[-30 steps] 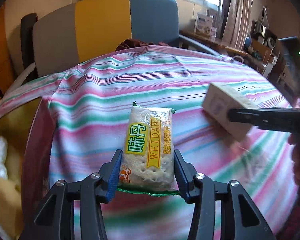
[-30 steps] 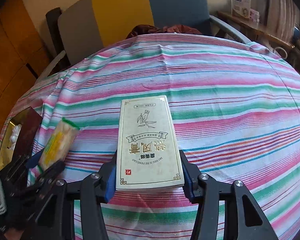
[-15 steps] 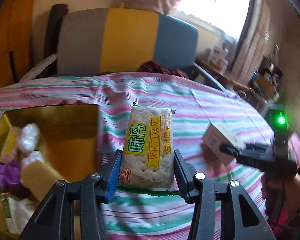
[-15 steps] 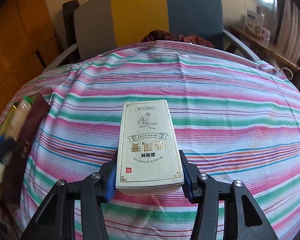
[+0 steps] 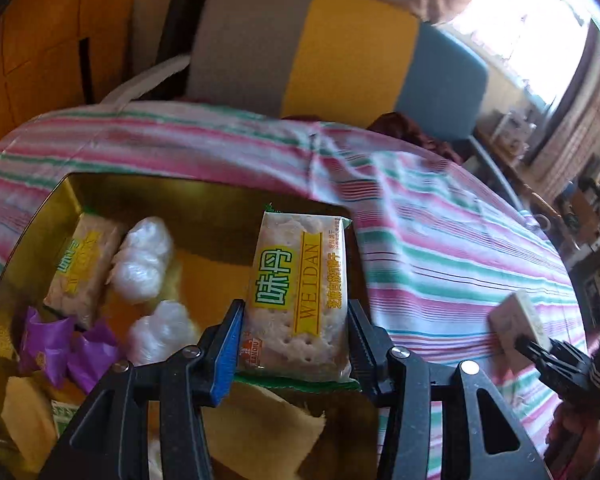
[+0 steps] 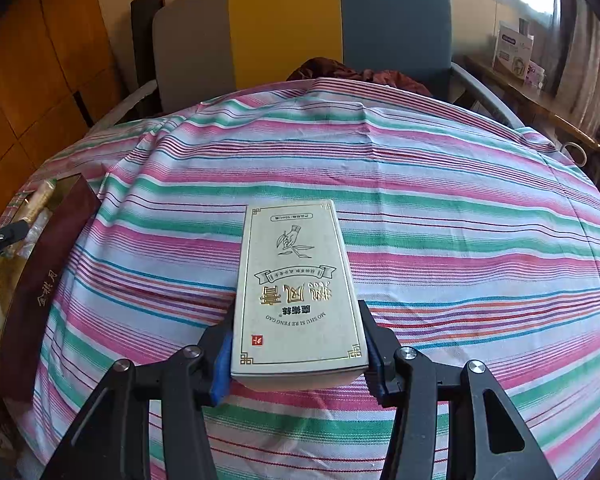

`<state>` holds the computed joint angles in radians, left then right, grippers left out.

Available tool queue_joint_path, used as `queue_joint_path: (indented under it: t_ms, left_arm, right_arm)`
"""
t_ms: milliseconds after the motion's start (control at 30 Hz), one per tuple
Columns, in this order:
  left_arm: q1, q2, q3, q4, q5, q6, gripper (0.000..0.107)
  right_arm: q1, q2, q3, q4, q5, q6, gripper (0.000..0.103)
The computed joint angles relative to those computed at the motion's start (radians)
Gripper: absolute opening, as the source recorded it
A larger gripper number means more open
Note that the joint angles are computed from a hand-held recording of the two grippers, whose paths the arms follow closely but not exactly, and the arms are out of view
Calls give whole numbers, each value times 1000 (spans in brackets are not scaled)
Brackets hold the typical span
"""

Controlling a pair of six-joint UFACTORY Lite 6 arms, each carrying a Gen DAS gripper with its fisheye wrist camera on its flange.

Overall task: Organize objects
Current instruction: 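Carry the WEIDAN packet into the gold tray and release it with the left tool, then lower the cream box into the gold tray and open the right tool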

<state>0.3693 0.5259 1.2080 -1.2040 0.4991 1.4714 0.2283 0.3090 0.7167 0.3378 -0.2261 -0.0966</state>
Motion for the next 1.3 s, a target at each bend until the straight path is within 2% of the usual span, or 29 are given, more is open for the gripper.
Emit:
queue_joint_path:
  t_ms: [267, 333, 567, 800, 933, 1067, 1167, 1300]
  left_arm:
    - [-6, 124, 173, 206, -38, -220, 50]
    - [-2, 134, 188, 195, -44, -216, 50]
    - [70, 15, 44, -18, -1, 47, 50]
    - [215, -109, -152, -172, 117, 300, 50]
    - [288, -155, -224, -186, 175, 409, 50]
    - [351, -189, -271, -173, 218, 489, 50]
    - [390, -203, -278, -150, 241, 502, 50]
    - [434, -208, -274, -140, 260, 523, 50]
  right_arm:
    - [-2, 17, 8, -13, 2, 8, 52]
    - [-3, 20, 10, -22, 2, 16, 52]
    - [1, 24, 10, -18, -1, 21, 52]
    - [7, 24, 9, 23, -4, -20, 52]
    - [15, 32, 16, 59, 0, -59, 52]
    - [24, 15, 5, 12, -25, -35, 52]
    - [66, -25, 8, 149, -17, -174, 52]
    - [152, -71, 43, 245, 41, -218, 52]
